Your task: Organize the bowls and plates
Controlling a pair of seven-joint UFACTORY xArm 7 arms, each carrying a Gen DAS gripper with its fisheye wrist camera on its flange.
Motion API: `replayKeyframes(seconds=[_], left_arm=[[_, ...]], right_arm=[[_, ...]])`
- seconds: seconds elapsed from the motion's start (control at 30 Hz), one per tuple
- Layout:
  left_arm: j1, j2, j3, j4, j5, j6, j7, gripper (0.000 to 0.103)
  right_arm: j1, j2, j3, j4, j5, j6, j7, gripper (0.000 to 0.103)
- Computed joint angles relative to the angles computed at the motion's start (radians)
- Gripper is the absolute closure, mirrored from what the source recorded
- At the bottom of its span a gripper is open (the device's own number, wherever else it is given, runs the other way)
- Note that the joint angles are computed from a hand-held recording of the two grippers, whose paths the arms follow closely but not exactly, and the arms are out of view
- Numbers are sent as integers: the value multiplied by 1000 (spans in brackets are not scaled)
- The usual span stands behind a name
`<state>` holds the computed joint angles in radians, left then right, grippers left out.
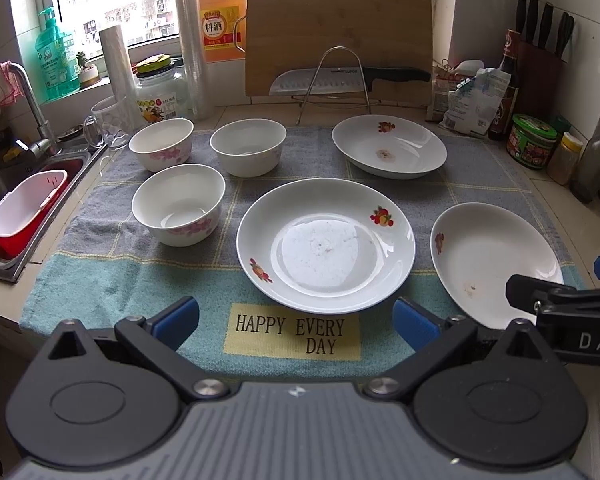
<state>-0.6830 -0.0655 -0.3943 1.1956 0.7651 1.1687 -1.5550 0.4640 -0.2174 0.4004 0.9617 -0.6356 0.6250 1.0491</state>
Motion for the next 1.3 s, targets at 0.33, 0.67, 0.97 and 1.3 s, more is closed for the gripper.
replayKeyframes(seconds=[0.33,0.67,0.97,1.3], left_arm=[[-5,5,-1,8,7,8,-6,1],[-8,2,-2,9,4,15,-9,1],[-9,0,-5,12,7,18,-9,1],[-9,-1,-6,13,6,19,-8,1]], right_arm=[[-1,-8,-2,-5,0,-5,-1,0],[-9,-14,5,-10,-2,-10,0,0],[-10,-23,9,-15,-3,-9,5,0],[-16,-32,14,-20,-1,-12,6,0]])
